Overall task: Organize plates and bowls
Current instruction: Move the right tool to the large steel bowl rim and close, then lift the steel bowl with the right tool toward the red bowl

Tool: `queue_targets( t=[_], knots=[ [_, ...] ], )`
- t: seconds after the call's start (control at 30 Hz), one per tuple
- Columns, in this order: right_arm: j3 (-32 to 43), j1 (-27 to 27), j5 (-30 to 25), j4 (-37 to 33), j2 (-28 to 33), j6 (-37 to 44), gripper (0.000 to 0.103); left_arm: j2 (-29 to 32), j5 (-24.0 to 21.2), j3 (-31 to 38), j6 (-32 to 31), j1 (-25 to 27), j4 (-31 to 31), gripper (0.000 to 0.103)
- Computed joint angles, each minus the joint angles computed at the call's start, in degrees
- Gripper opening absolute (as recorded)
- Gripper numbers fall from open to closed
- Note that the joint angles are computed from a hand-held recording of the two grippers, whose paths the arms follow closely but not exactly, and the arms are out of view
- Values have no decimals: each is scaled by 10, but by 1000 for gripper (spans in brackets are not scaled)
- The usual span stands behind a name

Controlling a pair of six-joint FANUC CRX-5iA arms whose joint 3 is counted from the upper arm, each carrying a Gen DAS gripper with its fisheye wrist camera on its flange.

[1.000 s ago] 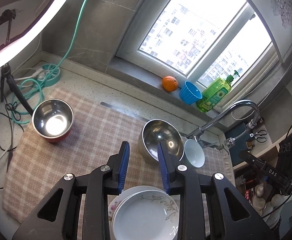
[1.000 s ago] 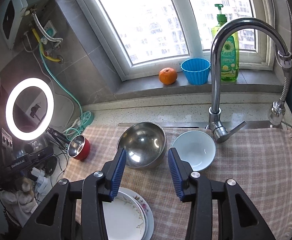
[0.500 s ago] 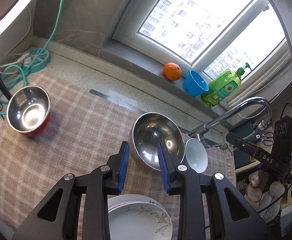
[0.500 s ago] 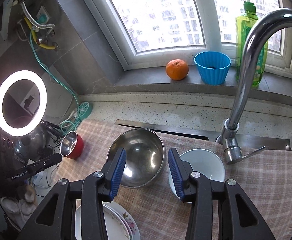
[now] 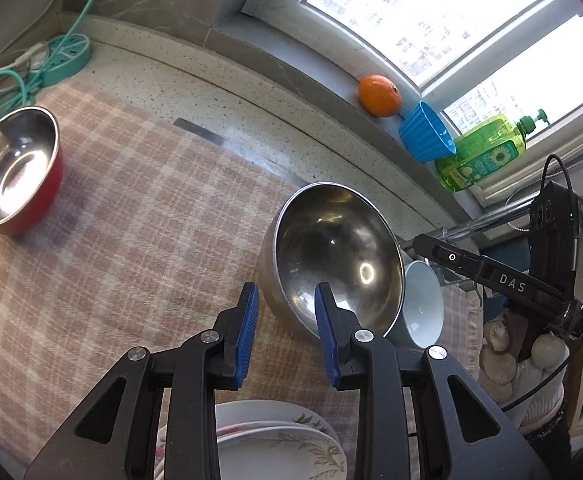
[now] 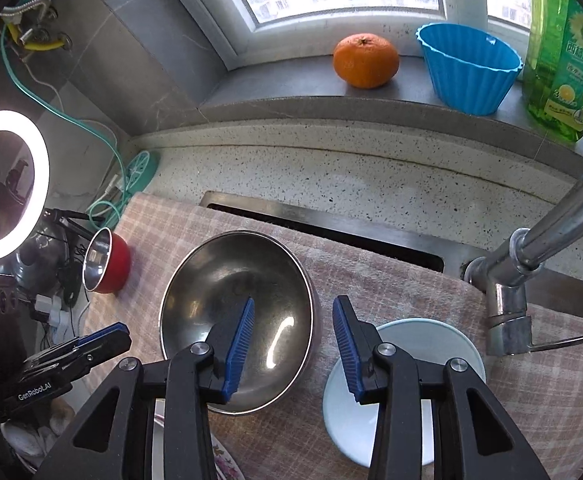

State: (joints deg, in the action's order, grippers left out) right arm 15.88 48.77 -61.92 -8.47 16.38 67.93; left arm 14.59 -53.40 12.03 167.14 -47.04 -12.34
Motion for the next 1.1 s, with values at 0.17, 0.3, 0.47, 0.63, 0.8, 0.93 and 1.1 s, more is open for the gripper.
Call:
queue_targets(
  t=[0.17,0.3,0.47,0.63,0.8,0.93,1.1],
  knots=[
    [27,-12,-26,-16,28,13,33,14,2,5,-17,9,17,27],
    [39,-17,-38,-26,39,23,29,25,0,11,-27,14,23,27],
    [52,-20,-53,-33,51,31,27,30,15,2,-32,22,43,26],
    [68,-27,-73,-49,63,36,19,34,28,-8,-43,28,61,24],
    [77,-24,-88,-52,72,40,14,35,30,-11,-49,29,64,13],
    [77,-13,-89,-33,74,33,11,38,20,-4,-44,25,54,13],
    [75,-8,-90,-19,75,20,8,41,12,4,-41,23,48,12]
  ],
)
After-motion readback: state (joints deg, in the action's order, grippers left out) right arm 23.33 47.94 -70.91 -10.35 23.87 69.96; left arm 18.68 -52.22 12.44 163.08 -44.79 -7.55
